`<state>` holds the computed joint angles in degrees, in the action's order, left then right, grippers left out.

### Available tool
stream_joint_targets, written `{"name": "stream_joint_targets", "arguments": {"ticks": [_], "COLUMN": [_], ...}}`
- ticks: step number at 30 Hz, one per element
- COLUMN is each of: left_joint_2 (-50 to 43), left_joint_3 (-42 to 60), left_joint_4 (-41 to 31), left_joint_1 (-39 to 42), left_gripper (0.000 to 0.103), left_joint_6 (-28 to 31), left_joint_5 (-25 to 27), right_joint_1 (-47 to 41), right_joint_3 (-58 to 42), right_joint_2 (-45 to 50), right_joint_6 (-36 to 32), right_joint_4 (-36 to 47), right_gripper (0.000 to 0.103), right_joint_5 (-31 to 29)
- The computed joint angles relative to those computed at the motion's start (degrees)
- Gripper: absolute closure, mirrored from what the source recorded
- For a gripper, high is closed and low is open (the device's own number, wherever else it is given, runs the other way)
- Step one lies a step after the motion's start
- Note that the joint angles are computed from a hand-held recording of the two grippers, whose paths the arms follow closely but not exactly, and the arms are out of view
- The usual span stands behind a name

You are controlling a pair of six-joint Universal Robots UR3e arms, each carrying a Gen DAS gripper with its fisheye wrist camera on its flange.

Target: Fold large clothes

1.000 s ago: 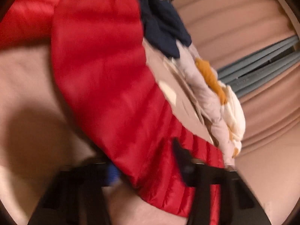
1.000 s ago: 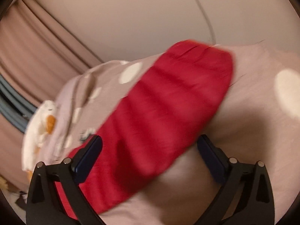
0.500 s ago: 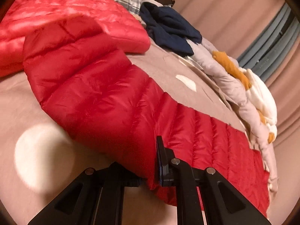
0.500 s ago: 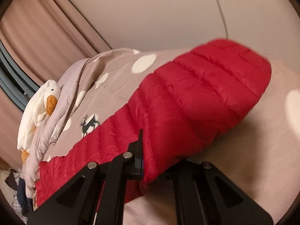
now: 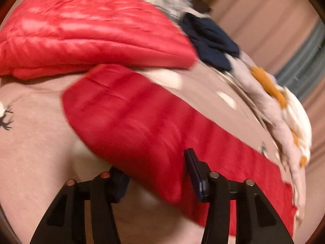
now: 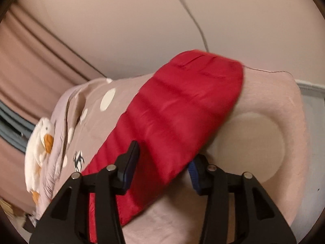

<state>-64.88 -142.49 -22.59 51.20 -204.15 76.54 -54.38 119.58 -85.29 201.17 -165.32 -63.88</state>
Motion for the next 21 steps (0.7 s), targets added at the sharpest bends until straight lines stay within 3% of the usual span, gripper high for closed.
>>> {"name": "stream_joint_targets", "arguments": {"ticks": [2,3,5,9,13,17,21], "left_joint_2": [-1.0,-1.4,-3.1,-10.1,-8.8,-7.8,-4.6], "left_joint_3": [-1.0,-1.4,-1.1,3.8,5.0,7.7,8.3], "left_joint_4": [1.8,2.4,4.2,8.7,9.2,8.0,7.2], "left_joint_1": [2.4,3.2,1.5,-10.2,-11.5,-14.9,-15.2], "left_gripper": [0.056,0.066,0.074,0.086,0.086,0.088,0.088], "left_joint_6": [1.0,1.4,1.7,1.1,0.9,1.5,0.9], "left_joint_5": [0.5,0.1,3.0,17.0,16.6,21.0,20.8], "right_joint_1": [-1.0,-1.3,-0.5,3.9,9.3,16.4,31.3], "right_joint_3": [0.6,0.8,0.3,-2.1,-7.5,-15.1,-28.4], "right_joint_2": [0.2,0.3,0.4,-0.4,-2.7,-5.3,-1.7], "right_joint_6": [0.4,0.6,0.7,-1.3,-1.9,-3.2,-3.8], "right_joint_4": [-1.8,-2.5,-3.0,-1.9,0.7,3.3,7.0], "right_gripper": [0.054,0.056,0.090,0.094,0.095,0.096,0.096], "right_joint_5": [-0.8,-1.4,-4.8,-12.0,-14.6,-15.0,-20.3]}}
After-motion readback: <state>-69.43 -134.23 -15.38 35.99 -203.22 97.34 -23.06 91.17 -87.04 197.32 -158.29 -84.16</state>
